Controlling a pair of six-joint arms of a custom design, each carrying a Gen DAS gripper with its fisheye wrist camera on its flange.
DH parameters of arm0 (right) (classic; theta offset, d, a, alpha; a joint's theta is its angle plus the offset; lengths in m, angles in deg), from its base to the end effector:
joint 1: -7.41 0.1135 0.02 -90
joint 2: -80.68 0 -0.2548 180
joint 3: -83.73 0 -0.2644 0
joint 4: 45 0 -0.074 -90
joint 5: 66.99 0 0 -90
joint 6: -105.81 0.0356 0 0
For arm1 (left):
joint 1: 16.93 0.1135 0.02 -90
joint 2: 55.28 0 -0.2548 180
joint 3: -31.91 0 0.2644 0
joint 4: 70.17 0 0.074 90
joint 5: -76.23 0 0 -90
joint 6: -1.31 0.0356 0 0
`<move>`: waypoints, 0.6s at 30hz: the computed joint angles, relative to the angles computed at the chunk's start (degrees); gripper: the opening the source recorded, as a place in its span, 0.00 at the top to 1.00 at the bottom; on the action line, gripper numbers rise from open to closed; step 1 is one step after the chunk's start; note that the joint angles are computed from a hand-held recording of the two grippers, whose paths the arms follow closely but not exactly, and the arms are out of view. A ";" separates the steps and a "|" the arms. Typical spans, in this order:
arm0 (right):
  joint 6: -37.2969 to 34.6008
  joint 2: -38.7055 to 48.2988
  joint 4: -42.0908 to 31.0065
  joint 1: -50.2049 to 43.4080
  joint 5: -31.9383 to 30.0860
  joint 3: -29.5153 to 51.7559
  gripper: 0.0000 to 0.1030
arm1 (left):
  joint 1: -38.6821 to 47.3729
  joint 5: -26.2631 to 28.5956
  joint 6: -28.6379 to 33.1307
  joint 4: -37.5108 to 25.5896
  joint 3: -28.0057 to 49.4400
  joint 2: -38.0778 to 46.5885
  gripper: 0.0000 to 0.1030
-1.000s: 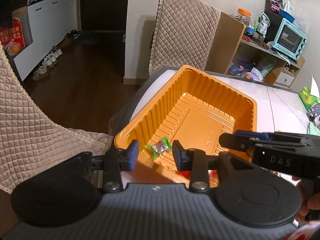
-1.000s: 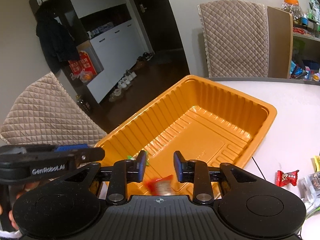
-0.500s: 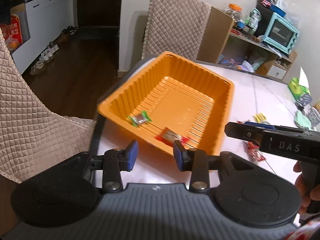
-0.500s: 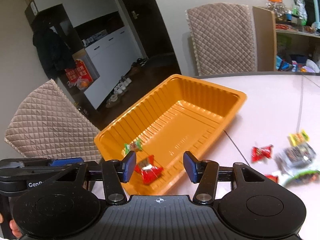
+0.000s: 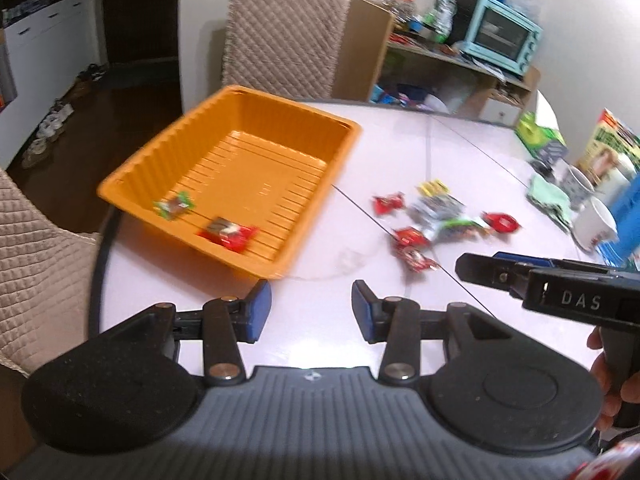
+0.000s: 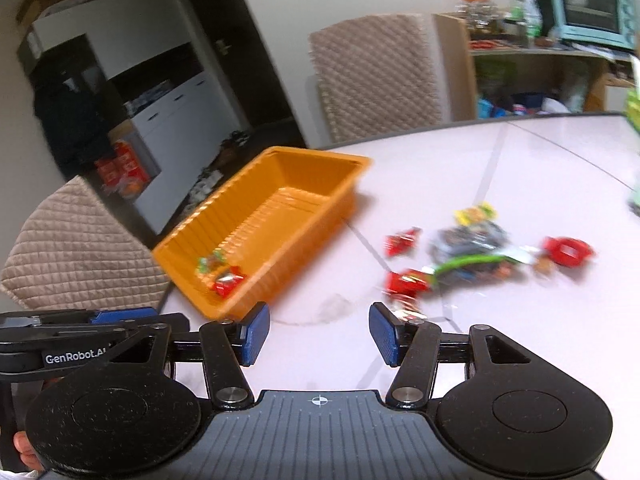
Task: Organize snacks
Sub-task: 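Move both tools back over the scattered snacks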
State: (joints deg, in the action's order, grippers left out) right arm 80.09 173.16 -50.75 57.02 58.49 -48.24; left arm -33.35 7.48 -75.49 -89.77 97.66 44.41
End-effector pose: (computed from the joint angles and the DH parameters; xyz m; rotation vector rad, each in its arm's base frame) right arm 0.2009 0.2042 0.1038 0.5452 2.1963 0.2898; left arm 0.3282 -0.1102 0.1308 0.7805 2.3537 -0.4870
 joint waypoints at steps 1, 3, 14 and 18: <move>1.92 -1.35 -0.99 0.75 0.94 -1.36 0.46 | -0.85 -0.04 -0.11 0.08 -0.51 -0.24 0.60; 5.17 -4.05 -3.33 1.74 2.36 -3.55 0.46 | -2.57 -0.15 -0.28 0.20 -1.26 -0.65 0.60; 21.88 -12.94 -15.17 6.14 7.56 -11.53 0.45 | -11.31 -2.59 -2.22 3.04 -2.50 1.70 0.58; 25.30 -15.07 -16.78 6.41 7.83 -14.03 0.45 | -13.26 -3.28 -2.84 3.80 -1.32 3.71 0.58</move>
State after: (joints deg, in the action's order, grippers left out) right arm 105.40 158.09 -67.52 63.43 66.32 -62.27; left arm -46.62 4.20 -78.32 -85.97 96.35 48.12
